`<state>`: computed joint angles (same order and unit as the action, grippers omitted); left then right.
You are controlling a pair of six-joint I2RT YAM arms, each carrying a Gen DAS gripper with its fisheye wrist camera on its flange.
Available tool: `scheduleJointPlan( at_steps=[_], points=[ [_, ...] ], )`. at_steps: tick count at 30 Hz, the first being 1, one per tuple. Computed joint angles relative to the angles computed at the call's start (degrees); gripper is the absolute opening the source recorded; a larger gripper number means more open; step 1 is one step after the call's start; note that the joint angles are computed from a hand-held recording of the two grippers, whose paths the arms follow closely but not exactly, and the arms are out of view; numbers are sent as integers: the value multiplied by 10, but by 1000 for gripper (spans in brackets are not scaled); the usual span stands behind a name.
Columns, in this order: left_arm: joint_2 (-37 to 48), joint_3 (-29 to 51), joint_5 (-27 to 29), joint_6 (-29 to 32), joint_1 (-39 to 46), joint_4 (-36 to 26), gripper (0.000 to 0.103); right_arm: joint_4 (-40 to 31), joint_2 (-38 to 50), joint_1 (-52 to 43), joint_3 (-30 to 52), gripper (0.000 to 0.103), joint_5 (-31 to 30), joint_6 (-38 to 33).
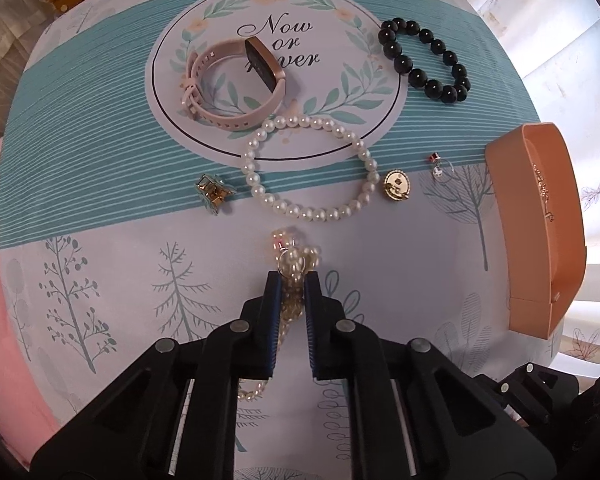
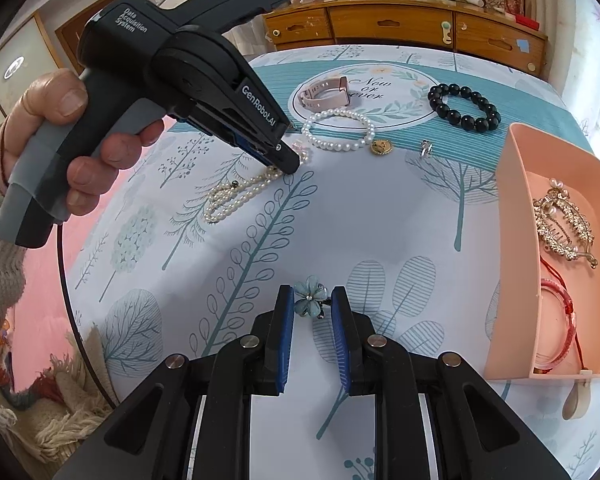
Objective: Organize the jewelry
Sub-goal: 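Lift the pearl necklace with the left tool while the right tool holds the flower brooch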
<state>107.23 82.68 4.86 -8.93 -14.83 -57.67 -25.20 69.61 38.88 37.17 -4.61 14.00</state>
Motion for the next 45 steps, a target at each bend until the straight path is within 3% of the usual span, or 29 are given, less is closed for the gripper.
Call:
scheduleJointPlan(
  at_steps=[15, 17, 19, 29, 33, 35, 37, 38, 45],
  points=[
    [-108, 4, 15, -4, -15, -46, 7, -16, -42, 5, 1, 19, 9, 3],
    [-131, 19, 18, 0, -14, -65, 7, -25, -57, 5, 5, 19, 11, 5],
    [-147, 45, 22, 3, -18, -87, 0, -38, -73, 0, 13, 19, 9, 5],
    [-165, 235, 9, 3, -72, -187, 0, -117, -160, -44, 82, 19, -3, -8],
    [-154, 247, 3, 8, -96, -201, 0, -140, -175, -49, 103, 19, 1, -10],
    [-150, 224, -12, 3, -102, -195, 10, -147, -179, -48, 106, 19, 2, -13],
    [-153, 185, -9, 3, -99, -174, 45, -151, -181, -46, 103, 19, 5, -13],
    [-157, 163, -11, 3, -97, -159, 54, -151, -182, -43, 100, 19, 7, -11],
    [-145, 38, -16, 13, -64, -85, 54, -141, -182, -37, 70, 19, 8, 0]
  ],
)
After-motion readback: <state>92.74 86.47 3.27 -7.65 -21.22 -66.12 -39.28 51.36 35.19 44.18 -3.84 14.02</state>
